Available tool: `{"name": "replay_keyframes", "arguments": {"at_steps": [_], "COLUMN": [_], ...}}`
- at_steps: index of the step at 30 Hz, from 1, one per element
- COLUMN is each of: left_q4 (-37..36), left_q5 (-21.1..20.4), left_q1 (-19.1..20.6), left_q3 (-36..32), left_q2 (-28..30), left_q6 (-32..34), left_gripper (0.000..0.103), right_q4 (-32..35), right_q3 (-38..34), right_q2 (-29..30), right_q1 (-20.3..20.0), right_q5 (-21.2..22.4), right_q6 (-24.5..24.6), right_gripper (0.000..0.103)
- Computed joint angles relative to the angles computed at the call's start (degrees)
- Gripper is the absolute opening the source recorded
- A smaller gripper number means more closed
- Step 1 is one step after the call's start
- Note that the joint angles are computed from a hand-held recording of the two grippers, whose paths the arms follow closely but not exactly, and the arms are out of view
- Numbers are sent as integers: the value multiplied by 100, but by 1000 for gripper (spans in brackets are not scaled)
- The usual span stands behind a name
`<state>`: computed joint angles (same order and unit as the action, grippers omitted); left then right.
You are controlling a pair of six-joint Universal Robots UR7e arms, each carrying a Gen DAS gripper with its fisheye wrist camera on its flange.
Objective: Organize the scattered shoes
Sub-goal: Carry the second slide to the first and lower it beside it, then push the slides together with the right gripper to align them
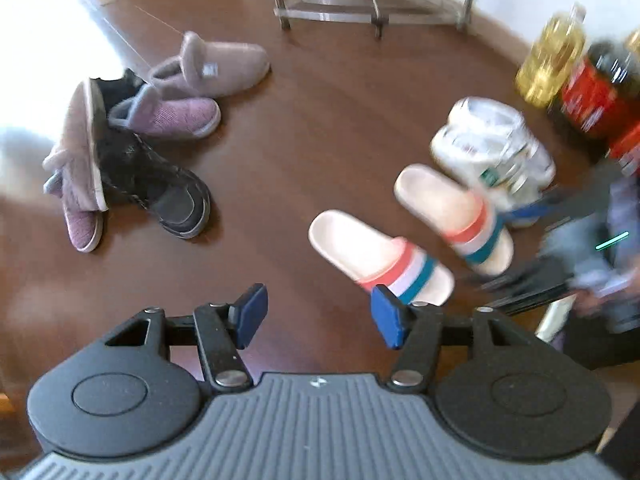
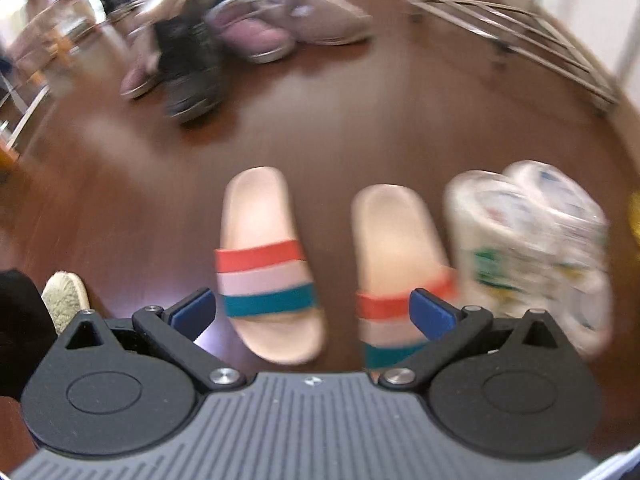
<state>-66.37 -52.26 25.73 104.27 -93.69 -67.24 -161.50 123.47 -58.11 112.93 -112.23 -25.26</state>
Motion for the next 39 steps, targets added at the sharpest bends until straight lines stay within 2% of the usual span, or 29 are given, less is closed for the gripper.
{"name": "replay_keyframes", "arguments": {"at_steps": [2,4,8,11,13,15,22,26,28,30,31,32,33,39], "left_q4": [-129,-63,931,1506,1443,1212,1057,816,819,842,852,876,886,844], "left_q5": [49,66,-62,-75,-63,-81,-130,-289,-268,-208,-197,-176,-174,-258], "left_q1": [-124,-192,52,232,283,333,337,363,361,334,324,309,301,331], "left_q3": [232,318,162,-55,-50,-14,60,112,110,96,99,98,109,171], "left_q2": [-167,-265,-239,-196,-248,-280,-48,102,131,171,177,200,200,214], "left_q6": [-371,-696,-1465,-1963,-2023,-1853,-1470,-1207,-1199,-1201,-1206,-1206,-1191,-1090], "left_gripper": [79,79,78,77,78,78,78,78,78,78,78,78,78,78], "right_q4": [-639,-1329,-2403,-3090,-3126,-3383,-3632,-3490,-3741,-3800,-3786,-3869,-4000,-4152], "right_q3": [125,221,260,217,224,323,897,994,1042,1148,1197,1254,1288,1239], "right_q2": [433,897,1711,2223,2317,2379,1956,1752,1798,1731,1701,1704,1738,1888], "right_q1": [4,63,195,244,218,214,44,-52,36,73,68,58,54,99], "right_q5": [33,-154,-707,-1030,-1092,-1179,-1418,-1532,-1675,-1686,-1678,-1673,-1690,-1779], "right_q6": [-151,-288,-608,-1087,-1330,-1533,-1337,-1594,-1883,-1906,-1845,-1848,-1911,-1717], "right_gripper": [102,102,102,102,95,94,93,96,101,102,100,91,88,87]}}
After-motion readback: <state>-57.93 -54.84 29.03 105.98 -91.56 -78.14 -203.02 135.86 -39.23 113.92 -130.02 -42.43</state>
